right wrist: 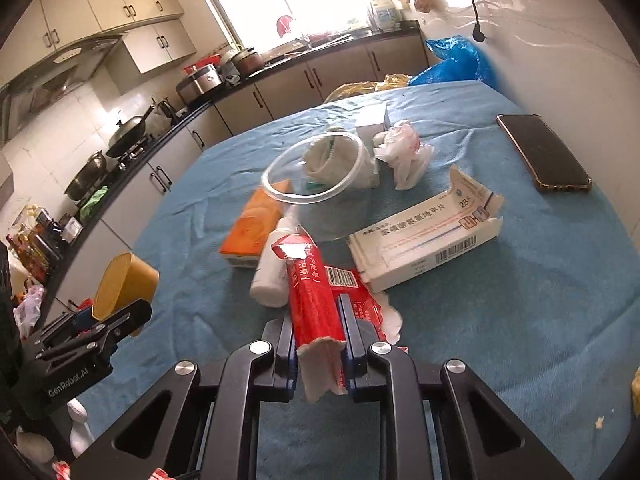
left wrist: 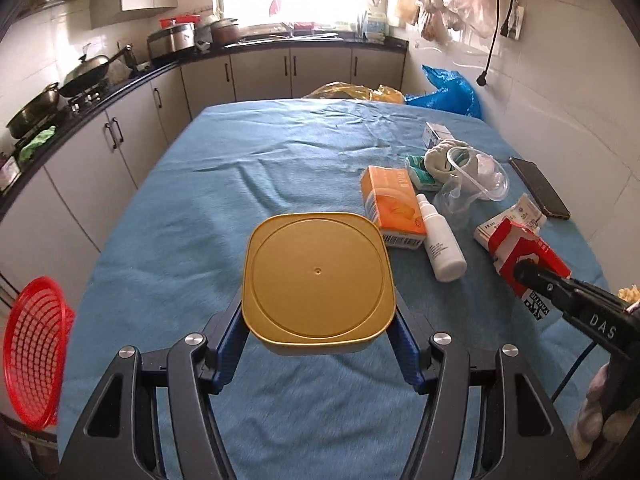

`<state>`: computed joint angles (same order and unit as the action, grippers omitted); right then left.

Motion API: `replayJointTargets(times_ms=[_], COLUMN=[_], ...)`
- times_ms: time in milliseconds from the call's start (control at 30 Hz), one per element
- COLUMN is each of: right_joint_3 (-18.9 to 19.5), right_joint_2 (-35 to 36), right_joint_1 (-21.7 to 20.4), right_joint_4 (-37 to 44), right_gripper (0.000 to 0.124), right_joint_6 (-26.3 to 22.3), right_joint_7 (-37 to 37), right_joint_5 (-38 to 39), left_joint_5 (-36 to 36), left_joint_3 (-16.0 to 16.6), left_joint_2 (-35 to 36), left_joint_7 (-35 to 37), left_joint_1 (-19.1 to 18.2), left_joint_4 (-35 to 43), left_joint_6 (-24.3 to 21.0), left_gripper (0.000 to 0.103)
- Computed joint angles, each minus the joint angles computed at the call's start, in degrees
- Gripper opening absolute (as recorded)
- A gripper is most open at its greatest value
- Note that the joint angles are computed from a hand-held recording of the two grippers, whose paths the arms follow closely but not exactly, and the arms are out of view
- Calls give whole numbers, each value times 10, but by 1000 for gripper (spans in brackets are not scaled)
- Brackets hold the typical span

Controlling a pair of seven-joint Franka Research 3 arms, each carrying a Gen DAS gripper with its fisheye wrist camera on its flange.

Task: Collect trash
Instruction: 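Carry lid and red box to the red basket and release both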

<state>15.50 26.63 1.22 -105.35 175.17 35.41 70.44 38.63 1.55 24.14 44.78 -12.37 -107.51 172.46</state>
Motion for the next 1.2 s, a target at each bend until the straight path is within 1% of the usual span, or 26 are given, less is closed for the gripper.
replayJointTargets(times_ms=[133, 233, 400, 467, 567, 667, 767, 1000, 1100, 1200], right_joint_3=[19, 11, -15, -22, -29, -32, -31, -20, -13, -4], right_joint_2=[-17, -31, -46, -51, -55, -56, -52, -21, -5, 22], right_joint_1=[-11, 1, 29, 43, 61, 76, 90, 123, 136, 148], right_joint_4=[-11, -19, -26, -29, -32, -32, -26, 10, 32, 72], right_gripper=[18, 18, 19, 19, 19, 19, 19, 19, 19, 19], right_joint_6=[-9, -26, -60, -65, -72, -79, -86, -105, -112, -133], right_joint_7=[-50, -76, -90, -95, -97, -93, -82, -13, 17, 49], right_joint_5=[48, 75, 92, 94, 89, 76, 55, -41, -84, -129], left_joint_5=[27, 37, 48, 74, 149, 214, 262, 398, 433, 452], left_joint_3=[27, 32, 40, 58, 94, 110, 115, 120, 115, 108], left_joint_2=[-29, -51, -84, -97, -115, -132, -150, -189, -201, -209], left_joint_7=[-43, -68, -112, -149, -235, -306, -360, -497, -531, -551], left_joint_1=[-15, -9, 5, -1, -15, -12, 5, 61, 92, 124], left_joint_4=[-39, -70, -116, -132, -150, -163, -180, -209, -219, -227], left_joint_6=[22, 36, 51, 56, 57, 49, 43, 31, 24, 5], left_gripper=[63, 63, 63, 63, 63, 63, 63, 63, 63, 63])
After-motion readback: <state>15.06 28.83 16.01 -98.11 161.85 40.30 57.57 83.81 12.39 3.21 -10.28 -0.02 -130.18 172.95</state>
